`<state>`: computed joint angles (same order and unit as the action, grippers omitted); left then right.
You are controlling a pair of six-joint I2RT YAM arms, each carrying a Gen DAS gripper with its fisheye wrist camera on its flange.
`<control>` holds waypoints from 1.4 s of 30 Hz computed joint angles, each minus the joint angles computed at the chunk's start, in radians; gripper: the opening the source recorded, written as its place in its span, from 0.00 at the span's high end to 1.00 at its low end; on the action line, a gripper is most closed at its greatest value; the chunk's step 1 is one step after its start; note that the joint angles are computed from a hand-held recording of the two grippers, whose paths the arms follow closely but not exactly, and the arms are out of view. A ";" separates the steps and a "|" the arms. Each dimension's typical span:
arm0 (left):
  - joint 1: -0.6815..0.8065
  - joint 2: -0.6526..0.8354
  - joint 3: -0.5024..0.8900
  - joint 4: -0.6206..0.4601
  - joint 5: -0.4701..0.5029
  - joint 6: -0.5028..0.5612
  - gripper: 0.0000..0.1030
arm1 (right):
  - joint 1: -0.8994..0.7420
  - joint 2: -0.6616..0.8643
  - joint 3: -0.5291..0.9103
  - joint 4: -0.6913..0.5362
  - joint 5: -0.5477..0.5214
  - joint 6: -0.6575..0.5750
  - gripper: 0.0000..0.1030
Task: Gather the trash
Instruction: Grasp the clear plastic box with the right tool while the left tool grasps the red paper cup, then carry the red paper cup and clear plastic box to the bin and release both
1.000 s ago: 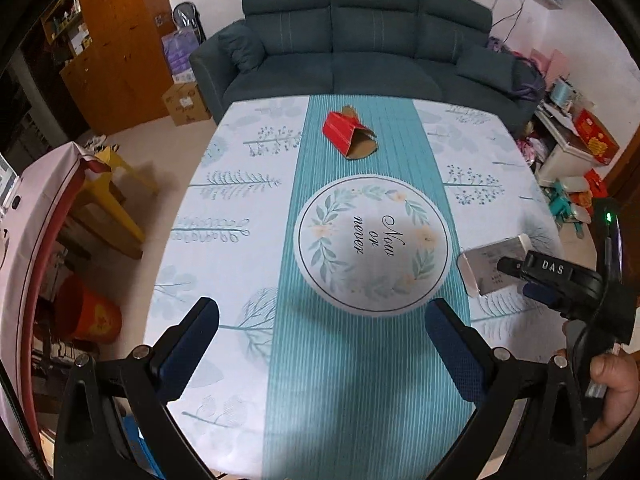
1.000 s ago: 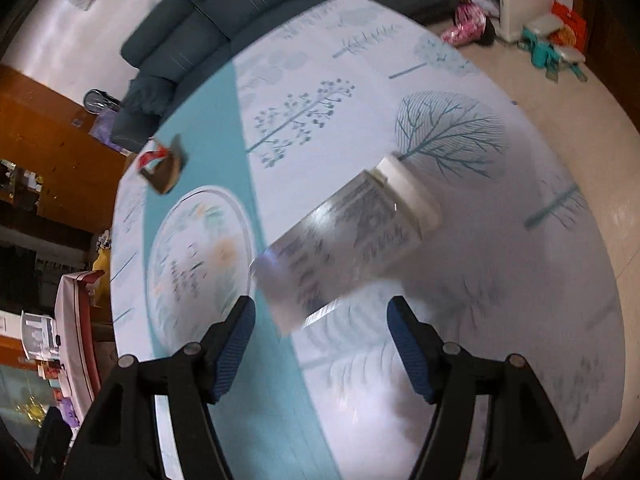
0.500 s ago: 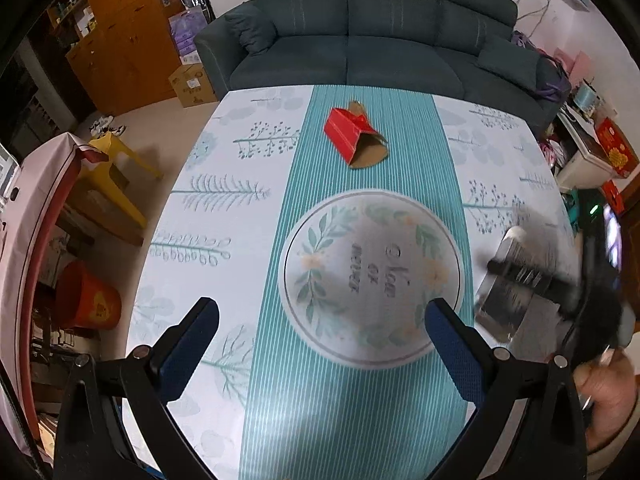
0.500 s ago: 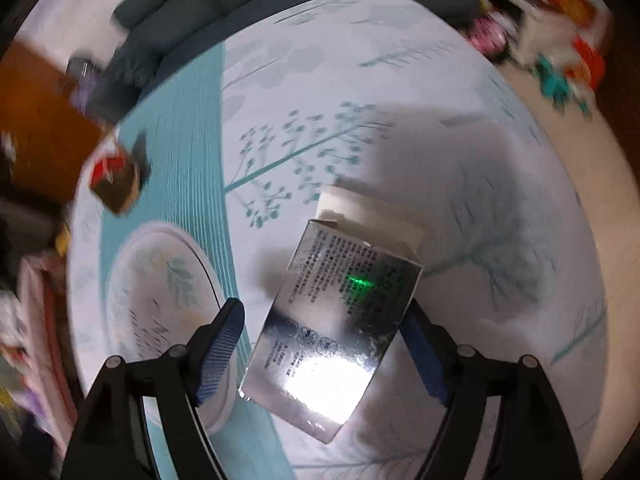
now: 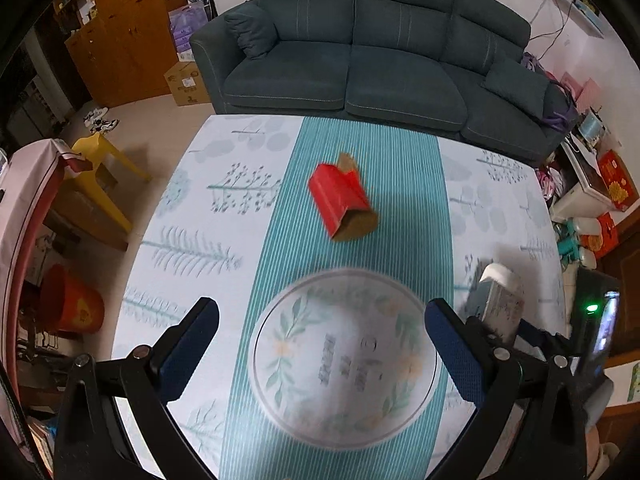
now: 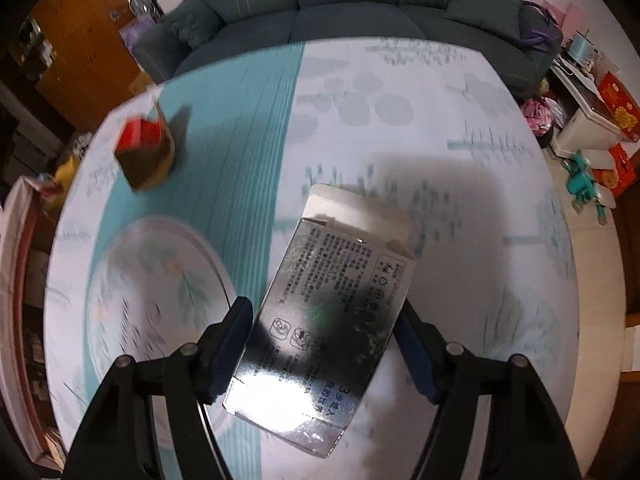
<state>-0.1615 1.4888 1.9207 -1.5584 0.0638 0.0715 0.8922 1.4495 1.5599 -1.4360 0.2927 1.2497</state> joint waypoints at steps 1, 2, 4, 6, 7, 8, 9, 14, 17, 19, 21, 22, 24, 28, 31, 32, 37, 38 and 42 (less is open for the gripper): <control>-0.011 0.027 0.016 0.006 -0.001 -0.013 0.01 | -0.034 -0.009 0.007 0.014 0.001 -0.029 0.31; -0.020 0.048 0.028 0.010 -0.004 -0.023 0.01 | -0.065 -0.012 0.013 0.027 -0.004 -0.054 0.31; -0.036 0.101 0.058 0.012 -0.017 -0.046 0.01 | -0.129 -0.008 0.023 0.066 -0.015 -0.103 0.31; -0.045 0.152 0.082 0.024 -0.012 -0.075 0.01 | -0.187 0.002 0.042 0.094 -0.020 -0.155 0.31; -0.048 0.172 0.089 0.033 -0.011 -0.088 0.02 | -0.221 0.007 0.049 0.113 -0.025 -0.188 0.31; -0.051 0.195 0.100 0.042 -0.016 -0.100 0.03 | -0.242 0.009 0.051 0.125 -0.030 -0.208 0.31; -0.054 0.223 0.115 0.048 -0.022 -0.110 0.04 | -0.266 0.012 0.052 0.142 -0.037 -0.229 0.31; -0.051 0.371 0.198 0.049 -0.018 -0.169 0.09 | -0.346 0.026 0.042 0.218 -0.077 -0.298 0.31; -0.049 0.470 0.264 0.038 0.012 -0.202 0.10 | -0.369 0.028 0.021 0.260 -0.100 -0.318 0.31; -0.057 0.523 0.301 0.035 0.016 -0.220 0.10 | -0.376 0.028 0.007 0.281 -0.113 -0.323 0.31; -0.073 0.562 0.322 0.038 0.001 -0.233 0.10 | -0.378 0.026 -0.010 0.298 -0.122 -0.327 0.31; -0.082 0.583 0.332 0.038 -0.006 -0.241 0.10 | -0.378 0.025 -0.020 0.306 -0.127 -0.329 0.31; -0.089 0.617 0.345 0.039 -0.012 -0.253 0.15 | -0.378 0.024 -0.035 0.316 -0.139 -0.332 0.31; -0.096 0.676 0.364 0.022 -0.001 -0.278 0.40 | -0.371 0.018 -0.060 0.325 -0.149 -0.339 0.31; -0.106 0.653 0.323 0.064 -0.026 -0.281 0.43 | -0.370 0.012 -0.067 0.323 -0.153 -0.346 0.31; -0.108 0.641 0.306 0.079 -0.026 -0.283 0.47 | -0.369 0.007 -0.070 0.321 -0.152 -0.347 0.31; -0.111 0.541 0.183 0.155 -0.064 -0.238 0.59 | -0.360 -0.014 -0.081 0.315 -0.153 -0.337 0.31; -0.112 0.514 0.151 0.169 -0.067 -0.226 0.60 | -0.356 -0.019 -0.082 0.313 -0.153 -0.331 0.31; -0.114 0.403 0.041 0.206 -0.078 -0.168 0.61 | -0.335 -0.025 -0.071 0.302 -0.147 -0.312 0.31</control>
<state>-0.2752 1.8917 1.9619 -1.3528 -0.0138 -0.0968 0.5572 1.4246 1.4894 -1.1343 0.1457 0.9378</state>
